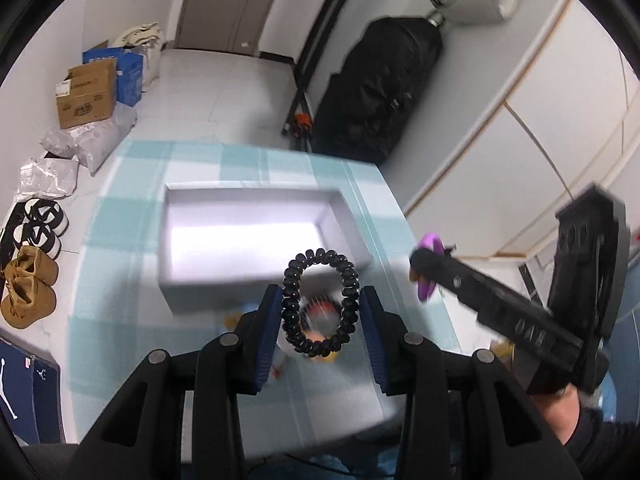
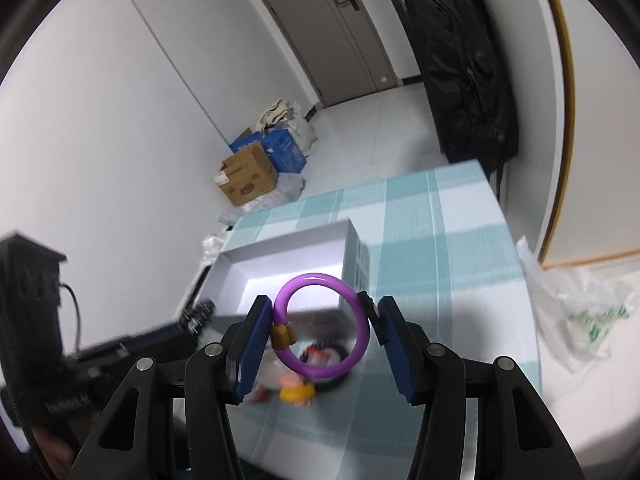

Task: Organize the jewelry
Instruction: 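Carry both bracelets over the white box and open both tools inside it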

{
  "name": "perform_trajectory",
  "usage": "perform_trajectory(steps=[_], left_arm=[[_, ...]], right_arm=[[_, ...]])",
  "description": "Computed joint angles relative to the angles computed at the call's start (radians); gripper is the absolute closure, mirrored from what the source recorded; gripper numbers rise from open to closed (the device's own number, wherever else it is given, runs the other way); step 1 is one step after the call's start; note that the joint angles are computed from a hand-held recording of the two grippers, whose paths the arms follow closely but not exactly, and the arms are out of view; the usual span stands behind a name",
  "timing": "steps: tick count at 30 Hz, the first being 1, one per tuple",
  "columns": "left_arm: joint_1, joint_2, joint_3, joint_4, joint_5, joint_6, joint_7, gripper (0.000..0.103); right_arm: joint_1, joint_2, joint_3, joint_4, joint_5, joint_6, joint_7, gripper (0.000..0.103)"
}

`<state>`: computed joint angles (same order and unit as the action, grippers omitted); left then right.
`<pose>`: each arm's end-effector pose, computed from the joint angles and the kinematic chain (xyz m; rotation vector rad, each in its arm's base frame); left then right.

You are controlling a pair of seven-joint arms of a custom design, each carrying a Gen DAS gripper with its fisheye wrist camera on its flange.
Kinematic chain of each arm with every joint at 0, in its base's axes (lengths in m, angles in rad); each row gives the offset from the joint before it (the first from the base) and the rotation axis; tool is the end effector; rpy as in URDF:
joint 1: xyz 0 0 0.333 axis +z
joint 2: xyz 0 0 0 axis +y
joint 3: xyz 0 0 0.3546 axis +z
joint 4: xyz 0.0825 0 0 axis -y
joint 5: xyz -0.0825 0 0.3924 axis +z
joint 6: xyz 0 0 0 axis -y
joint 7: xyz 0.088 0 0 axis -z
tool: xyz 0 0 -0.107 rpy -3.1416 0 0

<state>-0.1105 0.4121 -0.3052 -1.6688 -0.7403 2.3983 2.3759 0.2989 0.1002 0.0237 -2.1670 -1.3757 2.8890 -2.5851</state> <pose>0.6655 -0.2657 0.4449 1.1878 -2.5360 1.0924 0.5274 0.2365 0.4174 -1.1528 2.0473 -0.5296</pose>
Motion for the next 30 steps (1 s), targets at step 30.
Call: perform_trajectory(steps=[30], left_arm=[[-0.022,0.362,0.002,0.517,0.215,-0.258,-0.300,0.069]], right_arm=[[-0.271,0.321,0.220,0.243,0.803,0.216,-0.817,0.048]])
